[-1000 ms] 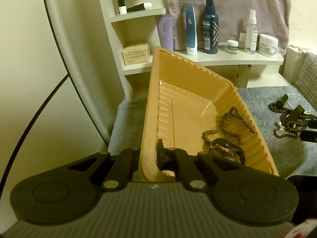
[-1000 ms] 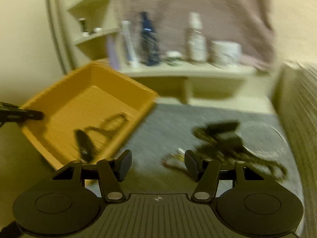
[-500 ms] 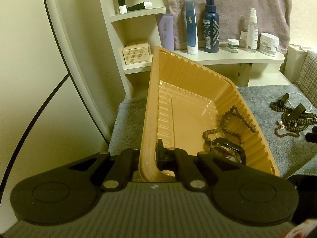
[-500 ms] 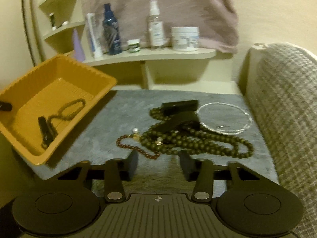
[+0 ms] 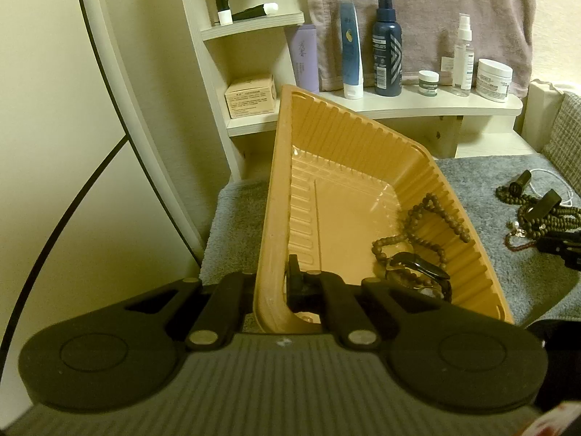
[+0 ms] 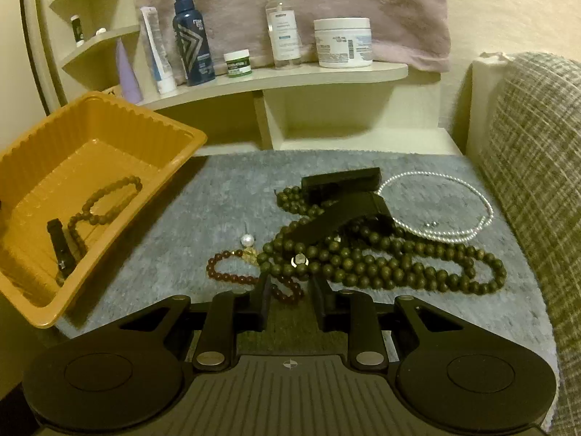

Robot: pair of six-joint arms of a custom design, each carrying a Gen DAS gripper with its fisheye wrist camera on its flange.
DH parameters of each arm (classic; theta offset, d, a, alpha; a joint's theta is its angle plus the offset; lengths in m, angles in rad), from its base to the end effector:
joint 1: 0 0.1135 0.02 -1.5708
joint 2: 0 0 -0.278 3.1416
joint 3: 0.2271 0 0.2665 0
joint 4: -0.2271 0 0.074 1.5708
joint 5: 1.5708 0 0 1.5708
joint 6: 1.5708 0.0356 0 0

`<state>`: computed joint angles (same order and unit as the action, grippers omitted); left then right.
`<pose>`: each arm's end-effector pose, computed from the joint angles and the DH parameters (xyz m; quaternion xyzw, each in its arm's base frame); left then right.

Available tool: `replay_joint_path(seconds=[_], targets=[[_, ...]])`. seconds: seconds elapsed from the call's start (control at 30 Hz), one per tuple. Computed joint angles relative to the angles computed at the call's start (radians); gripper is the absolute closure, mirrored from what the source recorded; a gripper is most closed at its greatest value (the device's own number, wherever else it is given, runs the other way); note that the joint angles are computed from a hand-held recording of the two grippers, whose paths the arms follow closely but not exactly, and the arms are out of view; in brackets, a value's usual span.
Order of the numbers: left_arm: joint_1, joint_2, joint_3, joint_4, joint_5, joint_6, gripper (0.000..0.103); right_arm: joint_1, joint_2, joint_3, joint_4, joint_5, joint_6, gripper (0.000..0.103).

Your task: Organize jewelry

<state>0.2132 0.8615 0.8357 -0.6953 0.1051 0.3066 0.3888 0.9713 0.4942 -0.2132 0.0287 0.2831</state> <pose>0.1789 0.0349 0.3055 0.0641 0.9078 0.0595 0.4101 0.1909 0.0771 0.2073 -0.0417 0.9036 0.1282 0.4066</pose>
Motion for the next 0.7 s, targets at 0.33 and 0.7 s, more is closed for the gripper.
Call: replay_joint_path(seconds=[0.33, 0.7], targets=[[0.002, 0.0, -0.001, 0.001, 0.003, 0.002, 0.1, 0.07, -0.048, 0.013, -0.063, 0.051, -0.001, 0.098], [0.001, 0.0, -0.001, 0.001, 0.002, 0.002, 0.1, 0.086, -0.091, 0.123, -0.108, 0.043, -0.055, 0.098]])
